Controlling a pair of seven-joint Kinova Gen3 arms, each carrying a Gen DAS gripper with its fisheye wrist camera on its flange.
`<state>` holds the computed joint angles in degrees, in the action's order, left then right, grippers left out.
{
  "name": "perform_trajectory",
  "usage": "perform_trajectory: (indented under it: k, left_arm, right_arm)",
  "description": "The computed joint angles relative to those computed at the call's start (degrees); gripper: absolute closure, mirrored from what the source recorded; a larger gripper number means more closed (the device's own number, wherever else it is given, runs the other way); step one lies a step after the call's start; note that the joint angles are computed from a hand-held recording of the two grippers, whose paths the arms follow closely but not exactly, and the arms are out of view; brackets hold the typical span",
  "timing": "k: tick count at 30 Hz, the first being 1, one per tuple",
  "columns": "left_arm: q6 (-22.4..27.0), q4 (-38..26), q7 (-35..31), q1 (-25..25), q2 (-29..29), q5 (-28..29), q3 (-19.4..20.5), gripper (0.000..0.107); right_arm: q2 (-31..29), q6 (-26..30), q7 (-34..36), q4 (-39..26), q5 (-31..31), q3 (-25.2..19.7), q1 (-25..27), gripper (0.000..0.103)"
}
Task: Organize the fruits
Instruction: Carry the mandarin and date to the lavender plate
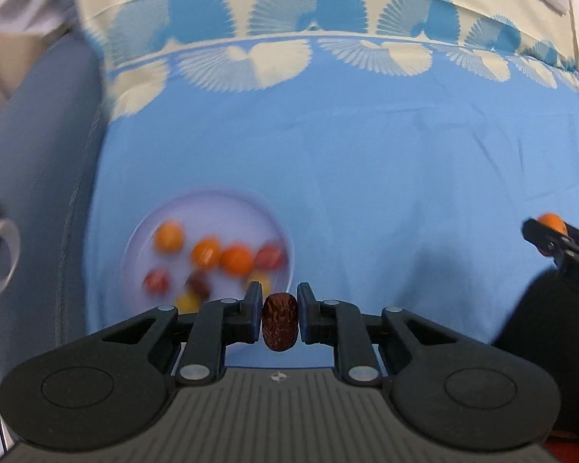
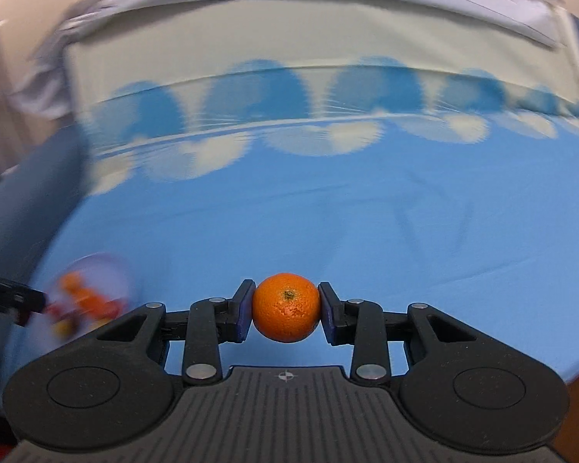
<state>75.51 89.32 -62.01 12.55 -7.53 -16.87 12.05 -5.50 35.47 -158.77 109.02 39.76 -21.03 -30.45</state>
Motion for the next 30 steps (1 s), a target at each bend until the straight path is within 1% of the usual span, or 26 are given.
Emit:
perform_trajectory:
  k: [2,5,7,9,12,14,17,21,26,30]
  left_arm:
    - [2.03,2.05,1.40,-0.01,-3.96,-0.17,0.53,0.087]
    - [3.23,5.26,3.37,-1.05,-9.62,-1.62,2.79,0.087]
    - [3.46,6.69,3.85,-2.17,-12.72,-1.29,3.66,0.087]
    - [3.48,7.55,3.63,-3.38,-15.35,0.14,3.56,0.087]
    - [2.84,8.58,2.75,-5.05,-18.78,2.72,2.33,0.087]
    - [1.84,9.12,2.10,-6.10,-20.57,4.33,1.70,0.087]
    - [1.22,9.51,1.14,-8.07,-22.67,5.55,2.34,0.087]
    - [0.60,9.82,-0.44,-10.47,-24.85,7.05,2.55,0.087]
    - [0.21,10.12,-2.35,-12.54,-26.33,8.51,2.15,0.087]
    - [-0.09,10.43,-3.48,-13.70,-27.07,9.42,2.00,0.087]
  right_arm:
    - [-1.12,0.19,1.55,-0.41,0.37,-1.91,-1.69,0.066]
    - [-1.83,1.03,2.66,-1.52,0.38,-4.52,-3.69,0.066]
    - [-1.98,2.06,3.54,-2.25,-0.08,-6.09,-4.94,0.066]
    - [-1.86,3.45,5.38,-3.11,-0.11,-7.12,-6.16,0.066]
    - [-2.00,7.08,4.51,-3.61,3.52,-10.21,-8.14,0.066]
    - [-2.05,9.26,3.48,-3.99,6.08,-11.61,-9.47,0.066]
    - [-2.49,11.82,1.45,-4.07,8.47,-12.57,-10.92,0.066]
    - [-2.75,14.25,0.56,-4.51,9.28,-13.05,-12.45,0.066]
    - [-2.03,15.53,0.40,-5.06,10.94,-13.29,-13.96,0.066]
    - [-1.85,16.34,0.58,-5.35,11.01,-12.62,-15.18,0.066]
